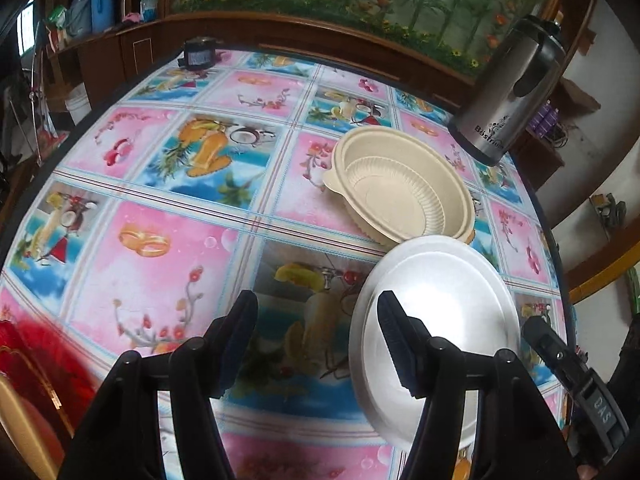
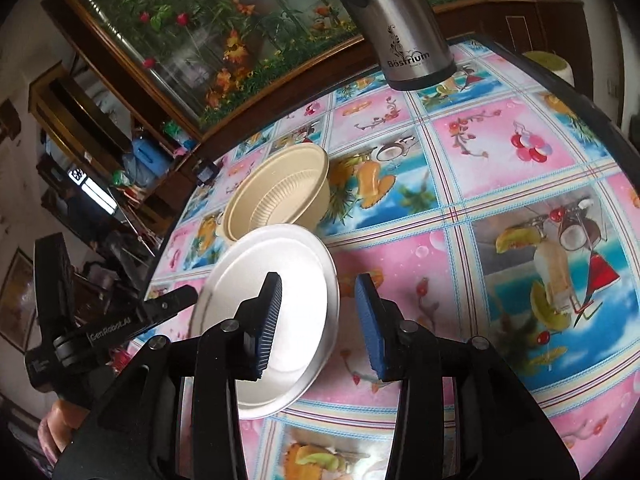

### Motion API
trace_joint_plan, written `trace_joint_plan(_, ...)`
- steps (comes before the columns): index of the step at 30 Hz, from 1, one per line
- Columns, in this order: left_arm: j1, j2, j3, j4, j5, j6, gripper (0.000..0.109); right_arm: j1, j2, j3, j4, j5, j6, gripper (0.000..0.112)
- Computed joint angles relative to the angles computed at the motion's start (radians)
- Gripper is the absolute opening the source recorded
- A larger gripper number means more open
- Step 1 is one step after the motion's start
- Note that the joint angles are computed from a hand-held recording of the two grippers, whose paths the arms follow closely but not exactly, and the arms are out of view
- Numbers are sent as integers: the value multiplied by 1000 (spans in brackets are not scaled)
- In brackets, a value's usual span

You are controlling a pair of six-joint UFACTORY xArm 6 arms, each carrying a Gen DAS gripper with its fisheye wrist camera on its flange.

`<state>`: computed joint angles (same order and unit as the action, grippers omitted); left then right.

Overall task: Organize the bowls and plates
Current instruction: 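Grasp the white foam bowl rim with the right tool and lift it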

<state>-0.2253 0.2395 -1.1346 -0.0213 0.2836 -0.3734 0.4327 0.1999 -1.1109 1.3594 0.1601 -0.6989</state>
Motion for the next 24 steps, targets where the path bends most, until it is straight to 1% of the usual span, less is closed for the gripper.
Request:
trace_joint_plan(2, -9, 15, -10, -32, -7, 28, 62, -8, 9, -4, -9, 23, 11, 38)
trace_joint_plan(6, -24, 40, -18, -13, -30, 25, 62, -16, 18, -8, -25, 48, 28, 38)
trace_joint_plan(10, -27, 45, -6, 62, -67, -13, 62, -16, 21, -9, -10, 46, 25, 38)
trace_joint_plan(12, -24, 47, 2, 131, -85, -60, 62, -15, 29, -11, -38, 41, 53, 38)
trace_joint_plan(15, -26, 52, 4, 124, -87, -33, 62, -17, 41, -18, -52, 55, 72, 38)
trace_joint_plan(20, -26, 58, 6, 168, -81, -51, 62, -13, 62, -24, -115, 47, 135, 38)
trace_joint_plan(24, -21, 57, 9, 259, -85, -125, 62, -6, 76, -25, -186, 33, 193, 38)
